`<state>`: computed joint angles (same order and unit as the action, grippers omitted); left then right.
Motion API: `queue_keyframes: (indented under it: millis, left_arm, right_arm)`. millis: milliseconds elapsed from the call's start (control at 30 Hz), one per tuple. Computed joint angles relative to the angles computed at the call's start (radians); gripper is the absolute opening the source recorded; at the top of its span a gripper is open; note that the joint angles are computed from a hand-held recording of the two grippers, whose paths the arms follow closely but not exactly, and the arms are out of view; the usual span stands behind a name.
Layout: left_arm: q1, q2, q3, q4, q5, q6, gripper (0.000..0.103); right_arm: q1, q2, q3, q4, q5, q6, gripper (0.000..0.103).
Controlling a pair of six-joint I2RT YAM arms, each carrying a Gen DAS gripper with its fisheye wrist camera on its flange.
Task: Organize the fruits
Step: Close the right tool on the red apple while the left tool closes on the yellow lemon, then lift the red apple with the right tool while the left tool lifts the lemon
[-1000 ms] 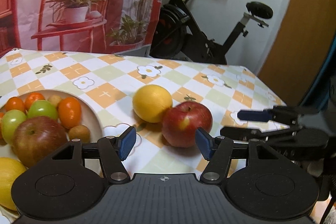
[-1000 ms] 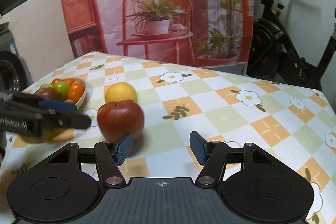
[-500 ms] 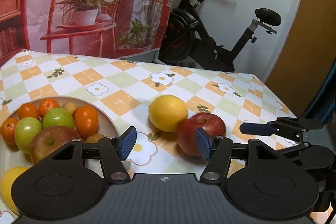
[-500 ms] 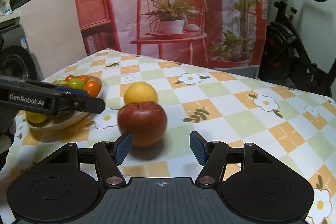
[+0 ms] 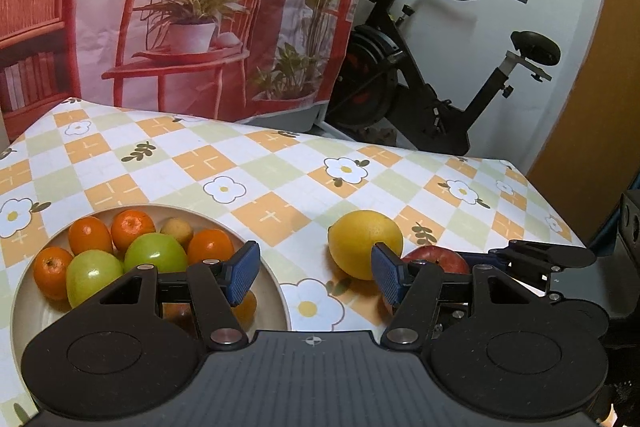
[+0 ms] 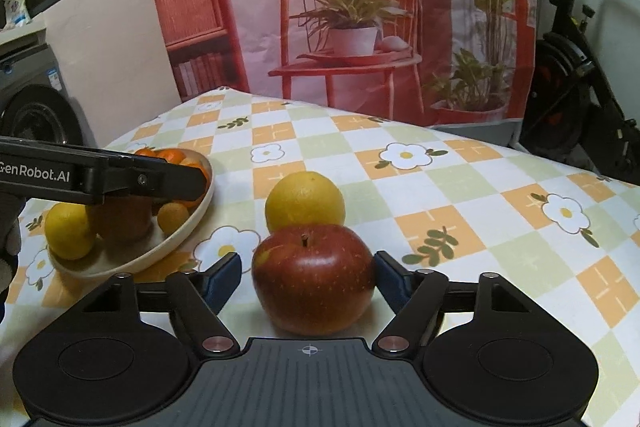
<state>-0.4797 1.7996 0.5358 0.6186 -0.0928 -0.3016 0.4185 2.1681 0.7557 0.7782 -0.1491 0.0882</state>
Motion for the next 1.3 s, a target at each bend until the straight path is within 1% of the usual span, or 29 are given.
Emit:
queue_keyframes:
  millis: [200, 333, 467, 567, 667, 800, 900, 1033, 1167, 1300]
  left_arm:
    - [-0.012, 0.026, 0.026, -0.009, 0.017, -0.003, 0.064]
    - [-0.014, 0.065, 0.071, -0.030, 0.044, -0.012, 0.065]
    - [-0.015, 0.119, 0.125, -0.032, 0.065, -0.038, 0.065]
    - [-0.026, 0.155, 0.158, -0.024, 0.059, -0.060, 0.065]
    - [-0.039, 0.192, 0.209, -0.044, 0.042, -0.070, 0.067]
    - [-0.039, 0.238, 0.277, -0.103, 0.027, -0.080, 0.067]
    - [-0.036, 0.258, 0.307, -0.132, 0.031, -0.093, 0.067]
    - [-0.035, 0.291, 0.353, -0.182, 0.033, -0.099, 0.066]
    - [-0.030, 0.311, 0.361, -0.171, 0.049, -0.102, 0.063]
    - [-0.047, 0.307, 0.357, -0.170, 0.023, -0.072, 0.063]
  right_arm:
    - [-0.029, -0.020, -0.057, 0.037, -0.051, -0.025, 0.062]
    - [-0.023, -0.060, -0.141, 0.083, -0.022, -0.066, 0.062]
    - [-0.059, -0.100, -0.235, 0.135, -0.012, -0.059, 0.062]
    - [-0.096, -0.129, -0.289, 0.154, -0.007, -0.051, 0.062]
    - [-0.142, -0.132, -0.328, 0.190, -0.021, -0.040, 0.062]
    - [-0.161, -0.119, -0.356, 0.238, -0.027, -0.025, 0.062]
    - [-0.149, -0.113, -0.370, 0.266, -0.006, -0.007, 0.062]
    - [-0.160, -0.098, -0.394, 0.315, -0.019, 0.030, 0.062]
    - [-0.153, -0.097, -0.406, 0.332, -0.011, 0.034, 0.062]
    - [-0.155, -0.088, -0.417, 0.357, -0.015, 0.038, 0.062]
